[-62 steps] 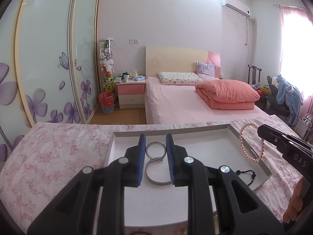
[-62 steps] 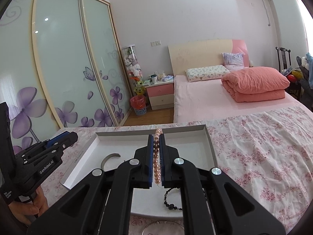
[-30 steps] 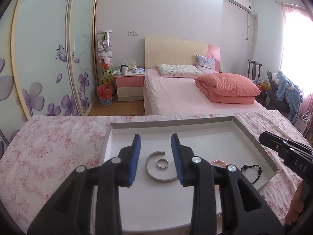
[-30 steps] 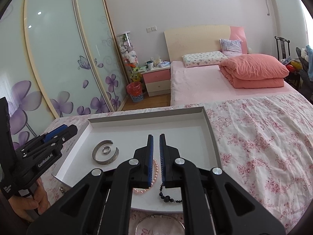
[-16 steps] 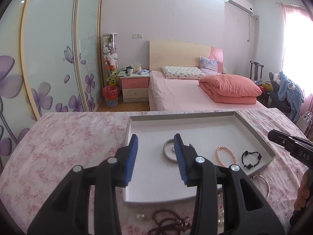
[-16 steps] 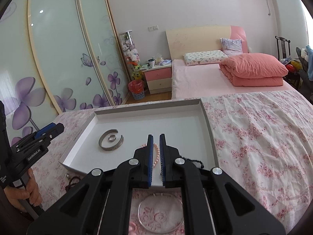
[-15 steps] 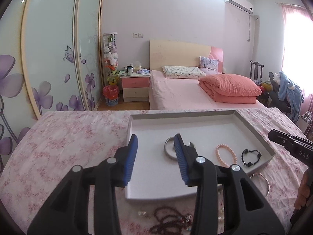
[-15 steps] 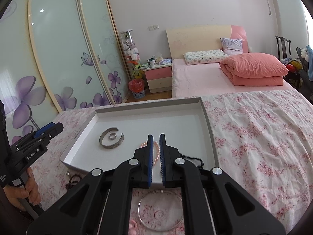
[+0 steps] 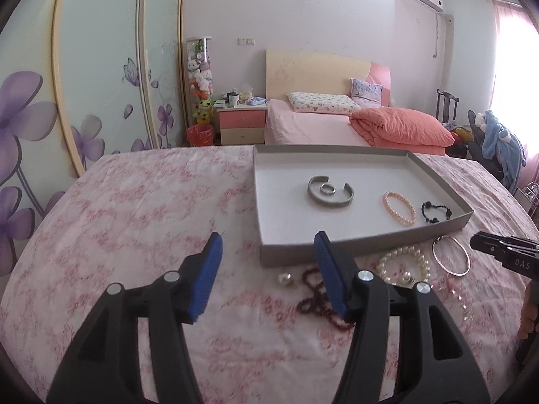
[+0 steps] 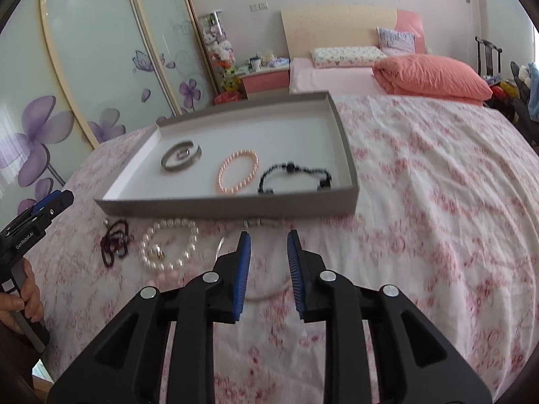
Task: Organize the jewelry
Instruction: 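Move the right tool to the pink flower-charm bracelet while the left tool approaches the dark red beads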
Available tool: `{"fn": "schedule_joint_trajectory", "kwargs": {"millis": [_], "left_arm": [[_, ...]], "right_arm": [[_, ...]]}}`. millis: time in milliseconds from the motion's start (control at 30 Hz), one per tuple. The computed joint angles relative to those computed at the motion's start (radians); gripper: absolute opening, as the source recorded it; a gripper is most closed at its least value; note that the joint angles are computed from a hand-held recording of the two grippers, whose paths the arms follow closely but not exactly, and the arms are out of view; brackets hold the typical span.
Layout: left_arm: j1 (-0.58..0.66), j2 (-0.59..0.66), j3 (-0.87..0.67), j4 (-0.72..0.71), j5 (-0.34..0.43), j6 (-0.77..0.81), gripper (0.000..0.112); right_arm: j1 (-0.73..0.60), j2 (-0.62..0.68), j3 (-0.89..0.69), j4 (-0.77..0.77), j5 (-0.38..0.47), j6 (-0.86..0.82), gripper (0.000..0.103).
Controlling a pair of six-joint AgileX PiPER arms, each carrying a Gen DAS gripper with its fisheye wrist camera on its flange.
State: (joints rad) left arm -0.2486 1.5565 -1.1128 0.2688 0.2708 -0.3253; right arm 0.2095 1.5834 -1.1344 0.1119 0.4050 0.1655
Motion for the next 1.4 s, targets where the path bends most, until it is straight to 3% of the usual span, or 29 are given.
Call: {"fn": "schedule_joint_trajectory", "kwargs": {"millis": [467, 733, 867, 1000, 1233, 1400], "left_arm": [[0.031, -0.010, 0.042, -0.038, -0.022, 0.028, 0.058], [0.025, -0.019, 0.041, -0.048, -0.009, 0.042, 0.059], [0.017, -0.020, 0.042, -0.057, -0.003, 0.055, 0.062], [0.005, -0.018, 0.037, -0.079, 0.004, 0.082, 0.065], [-0.023, -0.007, 0.031, -0.118, 0.026, 0.135, 0.070], [-0.057, 0.030, -0.002, -0.027, 0.077, 0.054, 0.070]], "right_arm": [[0.090, -0.062, 0.101, 0.087, 0.019, -0.080, 0.026], [0.157, -0.030, 0.071, -0.125, 0.059, 0.092, 0.026], [0.183, -0.042, 0.082, -0.224, 0.077, 0.161, 0.014], [0.153, -0.076, 0.115, -0.185, 0.085, 0.129, 0.014], [0.094, -0.108, 0.146, -0.279, 0.102, 0.247, 0.014], [0.061, -0.107, 0.147, -0.305, 0.103, 0.298, 0.014]]}}
